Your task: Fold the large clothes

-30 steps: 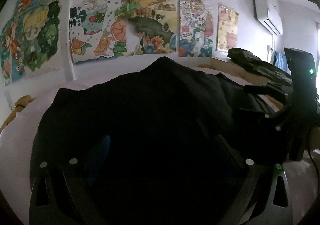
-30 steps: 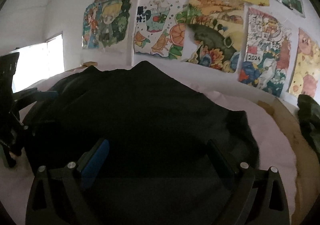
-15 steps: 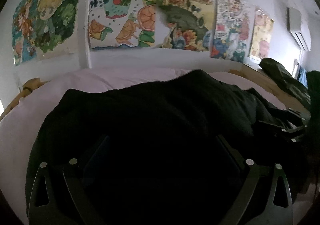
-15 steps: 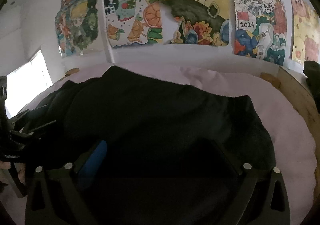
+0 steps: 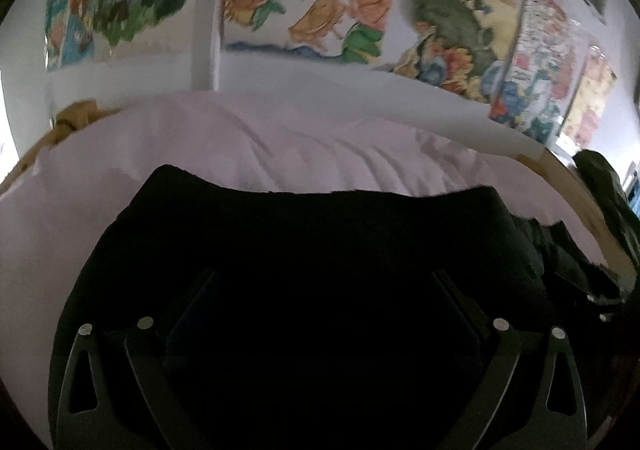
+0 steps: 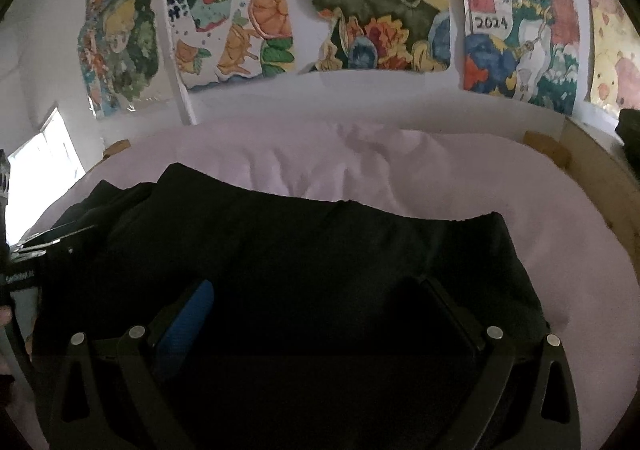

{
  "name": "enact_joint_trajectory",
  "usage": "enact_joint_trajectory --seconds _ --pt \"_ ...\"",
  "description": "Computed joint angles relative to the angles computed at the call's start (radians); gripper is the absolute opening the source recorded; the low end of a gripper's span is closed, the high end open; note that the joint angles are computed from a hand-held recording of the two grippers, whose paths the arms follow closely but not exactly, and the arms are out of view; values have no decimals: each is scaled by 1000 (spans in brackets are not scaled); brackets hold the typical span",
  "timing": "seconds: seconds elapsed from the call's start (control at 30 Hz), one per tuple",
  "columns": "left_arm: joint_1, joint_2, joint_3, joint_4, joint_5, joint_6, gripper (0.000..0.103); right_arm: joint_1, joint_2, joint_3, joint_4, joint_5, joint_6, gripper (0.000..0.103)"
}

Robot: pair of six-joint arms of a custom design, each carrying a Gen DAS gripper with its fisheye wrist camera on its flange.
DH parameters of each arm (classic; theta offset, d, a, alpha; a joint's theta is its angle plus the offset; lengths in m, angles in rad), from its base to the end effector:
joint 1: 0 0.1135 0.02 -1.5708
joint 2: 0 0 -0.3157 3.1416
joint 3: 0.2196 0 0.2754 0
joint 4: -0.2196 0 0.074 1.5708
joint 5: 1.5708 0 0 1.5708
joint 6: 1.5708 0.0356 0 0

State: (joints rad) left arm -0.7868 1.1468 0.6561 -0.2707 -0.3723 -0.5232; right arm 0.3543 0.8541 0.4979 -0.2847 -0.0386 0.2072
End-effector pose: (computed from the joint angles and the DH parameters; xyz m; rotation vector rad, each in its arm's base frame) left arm 0.1737 -0.1559 0.2536 0.1170 2.2785 -0.2537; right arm 0.1620 0.0614 0.2485 -0.1857 2.2263 0.3519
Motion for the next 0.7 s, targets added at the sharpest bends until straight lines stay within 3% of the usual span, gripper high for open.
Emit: enact_joint_trajectory --seconds 0.2,0.5,0.7 --pt "86 58 0 24 98 35 101 -55 118 -7 79 -68 -20 103" --pt "104 130 -20 96 105 56 102 -109 263 -34 193 -159 -36 103" --pt "112 191 9 100 103 65 102 -98 313 -41 237 -130 -38 103"
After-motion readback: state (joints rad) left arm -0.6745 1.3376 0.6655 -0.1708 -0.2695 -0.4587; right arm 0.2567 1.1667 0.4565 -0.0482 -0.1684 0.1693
